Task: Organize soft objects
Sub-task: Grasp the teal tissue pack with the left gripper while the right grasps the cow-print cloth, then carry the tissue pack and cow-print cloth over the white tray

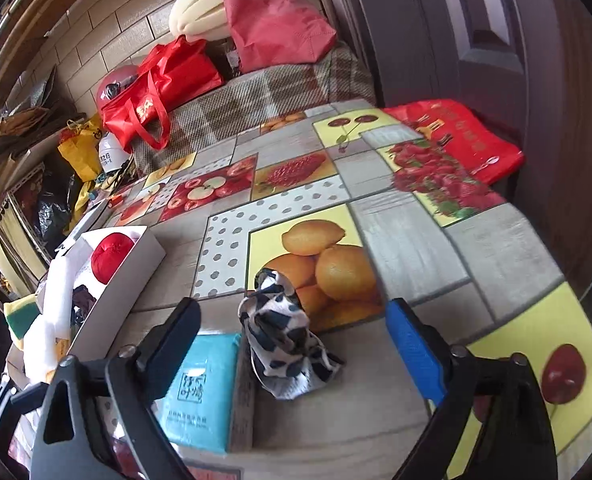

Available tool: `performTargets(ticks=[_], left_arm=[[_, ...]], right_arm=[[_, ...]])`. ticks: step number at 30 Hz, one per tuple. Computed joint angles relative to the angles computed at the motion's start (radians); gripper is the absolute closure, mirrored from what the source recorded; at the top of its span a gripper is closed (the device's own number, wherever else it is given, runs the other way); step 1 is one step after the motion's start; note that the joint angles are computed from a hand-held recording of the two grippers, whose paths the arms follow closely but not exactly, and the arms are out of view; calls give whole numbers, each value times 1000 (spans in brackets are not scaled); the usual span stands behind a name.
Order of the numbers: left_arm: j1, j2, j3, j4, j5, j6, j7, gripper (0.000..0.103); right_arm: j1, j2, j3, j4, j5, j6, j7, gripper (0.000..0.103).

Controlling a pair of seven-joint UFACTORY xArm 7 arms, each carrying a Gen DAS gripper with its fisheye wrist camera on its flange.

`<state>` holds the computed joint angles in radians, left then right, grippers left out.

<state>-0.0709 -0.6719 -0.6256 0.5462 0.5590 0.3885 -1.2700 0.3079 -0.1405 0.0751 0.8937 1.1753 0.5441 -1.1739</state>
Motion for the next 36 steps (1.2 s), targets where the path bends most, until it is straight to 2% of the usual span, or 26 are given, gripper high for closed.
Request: performTargets(ticks=[1,2,3,8,11,14,15,17,18,19,22,25,28,31,36], left_arm=[[29,34,-18,26,13,-4,-6,1],[46,68,-25,48,22,-9,-7,1],[55,101,-26,68,29,-7,-6,1],[63,271,4,172,80,53,-27,1],[61,370,23,239,113,87,-57,1],[28,457,64,295,99,122,-42,1],[14,478,79,309,87,134,-32,5],[-5,498,95,331,108,171,-42,20],[-17,498,104,331,120,172,-43,37],[-30,496,117,326,127,161,-38,43],[-67,460,161,282,146,93,-57,47],[-69,380,161,230,276,44,-192,47],[-93,315,148,201,362,79,-253,47],[-107,232,122,160,415,112,-306,47],[-125,60,60,73,430,189,-345,47]], right_arm=[[5,25,-3,19,-76,14,69,54],[-31,51,21,40,-118,61,112,68],[-33,65,4,53,-119,102,127,71],[-102,60,-55,40,46,172,122,71],[-131,66,-52,46,67,186,134,71],[-137,68,-39,49,68,193,138,71],[-140,69,-39,50,70,202,139,71],[-145,78,-36,58,70,211,145,71],[-148,80,-36,59,72,216,145,71],[-149,79,-35,59,74,216,145,71],[-152,75,-31,55,80,206,142,71],[-151,55,-31,36,123,168,118,71],[-135,-10,-30,-16,203,105,19,71],[-112,-86,-39,-83,261,83,-63,71],[-83,-221,-63,-202,319,89,-148,71]])
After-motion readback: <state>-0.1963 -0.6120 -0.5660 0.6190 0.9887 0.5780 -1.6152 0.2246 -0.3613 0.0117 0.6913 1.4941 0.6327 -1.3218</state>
